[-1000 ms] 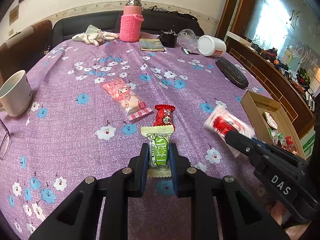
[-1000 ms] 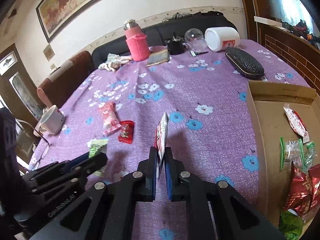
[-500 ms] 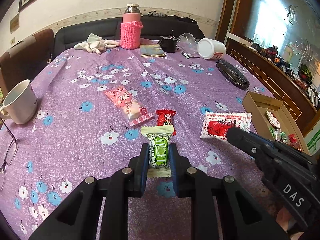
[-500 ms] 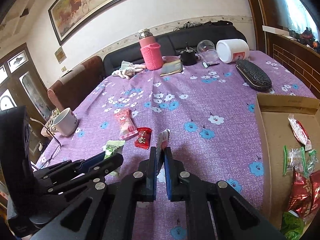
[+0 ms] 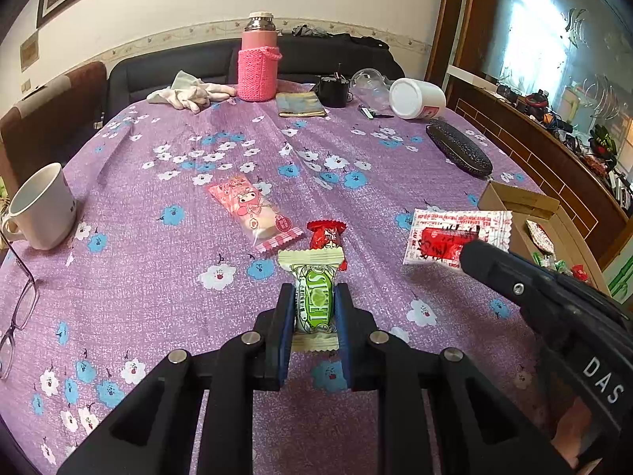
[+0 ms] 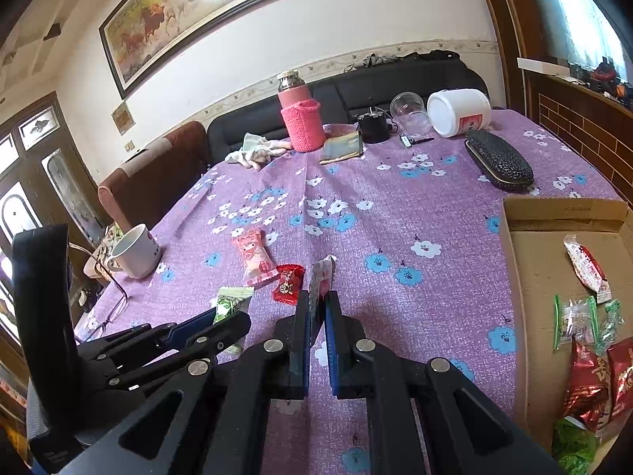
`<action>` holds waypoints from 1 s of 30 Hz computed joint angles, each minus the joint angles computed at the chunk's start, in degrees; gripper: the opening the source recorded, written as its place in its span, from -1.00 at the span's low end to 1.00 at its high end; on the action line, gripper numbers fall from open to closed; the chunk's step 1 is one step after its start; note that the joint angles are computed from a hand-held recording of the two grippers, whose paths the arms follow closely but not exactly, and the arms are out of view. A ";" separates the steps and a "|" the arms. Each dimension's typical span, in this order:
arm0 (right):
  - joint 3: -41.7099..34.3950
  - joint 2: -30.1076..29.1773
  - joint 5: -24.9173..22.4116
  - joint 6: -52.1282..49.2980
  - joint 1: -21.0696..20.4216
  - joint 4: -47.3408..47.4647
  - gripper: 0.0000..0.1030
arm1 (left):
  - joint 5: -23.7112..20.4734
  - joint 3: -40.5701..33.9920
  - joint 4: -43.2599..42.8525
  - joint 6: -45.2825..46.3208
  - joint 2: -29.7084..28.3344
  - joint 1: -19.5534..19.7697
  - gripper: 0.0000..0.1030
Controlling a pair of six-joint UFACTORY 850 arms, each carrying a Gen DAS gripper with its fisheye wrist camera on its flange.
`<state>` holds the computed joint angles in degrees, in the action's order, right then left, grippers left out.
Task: Organize snacks
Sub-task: 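Lift both snacks off the table and hold them above it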
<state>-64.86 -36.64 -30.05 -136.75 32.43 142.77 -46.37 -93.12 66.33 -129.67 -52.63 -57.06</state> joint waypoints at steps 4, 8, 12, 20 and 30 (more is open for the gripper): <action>0.83 0.70 -0.82 -0.70 -0.08 0.73 -0.85 | -0.24 -0.15 -0.04 0.11 -0.09 -0.06 -0.63; 1.64 1.26 -1.65 -2.05 -0.13 2.30 -0.85 | -0.38 -0.17 0.21 0.02 -0.06 -0.14 -0.63; 1.49 1.16 -1.55 -1.47 -0.26 2.13 -0.85 | -0.94 -0.71 0.13 0.66 -0.34 -0.33 -0.63; 1.28 1.05 -1.27 -0.54 -0.42 1.38 -0.85 | -1.20 -1.10 0.18 1.17 -0.56 -0.44 -0.63; 1.08 0.89 -1.04 -0.31 -0.40 1.15 -0.85 | -1.42 -1.18 0.34 1.56 -0.56 -0.47 -0.63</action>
